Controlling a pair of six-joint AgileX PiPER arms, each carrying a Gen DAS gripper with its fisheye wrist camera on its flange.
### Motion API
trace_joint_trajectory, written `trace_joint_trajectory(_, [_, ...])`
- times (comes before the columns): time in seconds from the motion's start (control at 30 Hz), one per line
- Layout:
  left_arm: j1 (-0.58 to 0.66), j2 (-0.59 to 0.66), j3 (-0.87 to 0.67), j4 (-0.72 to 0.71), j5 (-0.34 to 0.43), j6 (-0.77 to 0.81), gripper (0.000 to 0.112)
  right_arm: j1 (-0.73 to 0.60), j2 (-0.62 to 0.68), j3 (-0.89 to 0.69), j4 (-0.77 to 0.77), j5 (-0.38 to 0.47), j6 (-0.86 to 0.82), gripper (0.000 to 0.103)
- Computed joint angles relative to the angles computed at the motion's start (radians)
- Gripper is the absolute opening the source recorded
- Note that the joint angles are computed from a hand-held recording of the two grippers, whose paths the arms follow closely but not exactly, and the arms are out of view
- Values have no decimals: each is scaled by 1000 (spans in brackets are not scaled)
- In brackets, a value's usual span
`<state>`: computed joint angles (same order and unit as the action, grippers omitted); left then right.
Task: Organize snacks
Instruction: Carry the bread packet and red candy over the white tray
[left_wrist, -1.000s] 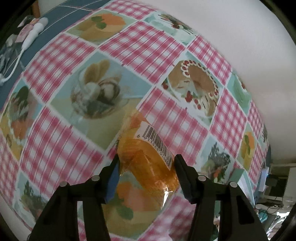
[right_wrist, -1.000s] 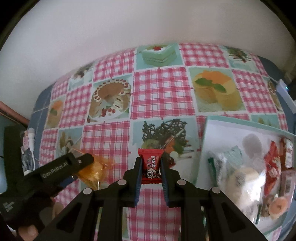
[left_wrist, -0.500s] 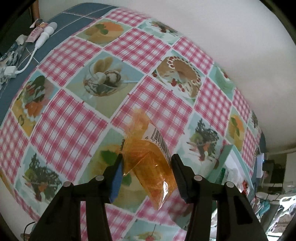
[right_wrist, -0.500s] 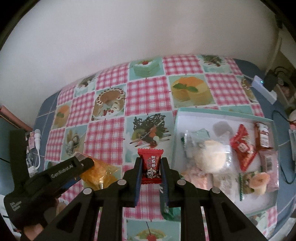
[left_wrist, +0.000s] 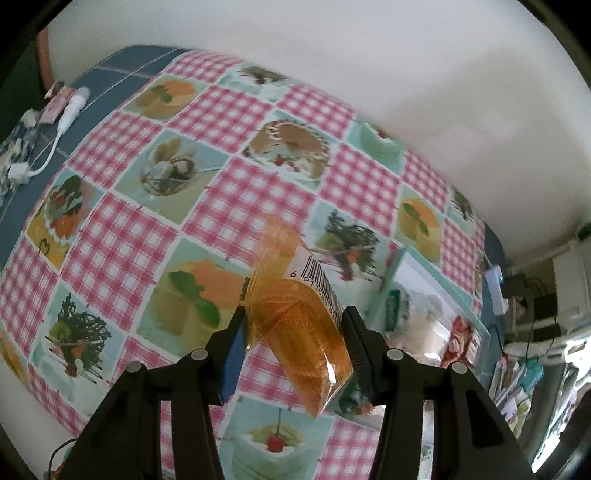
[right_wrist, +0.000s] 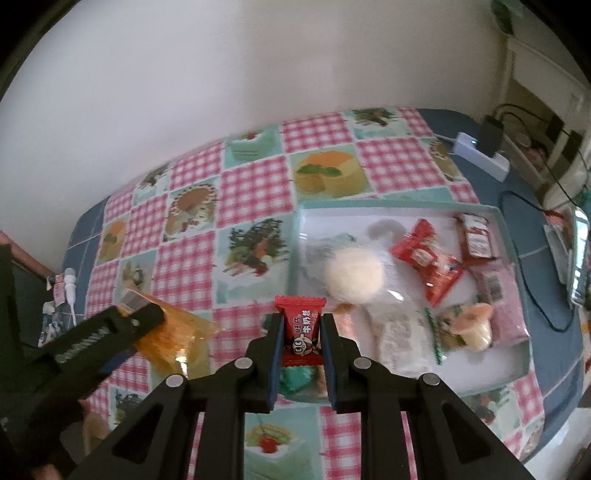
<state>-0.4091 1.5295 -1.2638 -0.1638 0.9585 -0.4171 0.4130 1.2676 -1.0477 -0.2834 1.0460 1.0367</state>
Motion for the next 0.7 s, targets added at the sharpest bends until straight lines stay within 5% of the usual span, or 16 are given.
trace_joint_trajectory(0.7, [-234, 78, -37, -76, -60, 41, 45, -440, -161, 199, 154, -17, -277, 21])
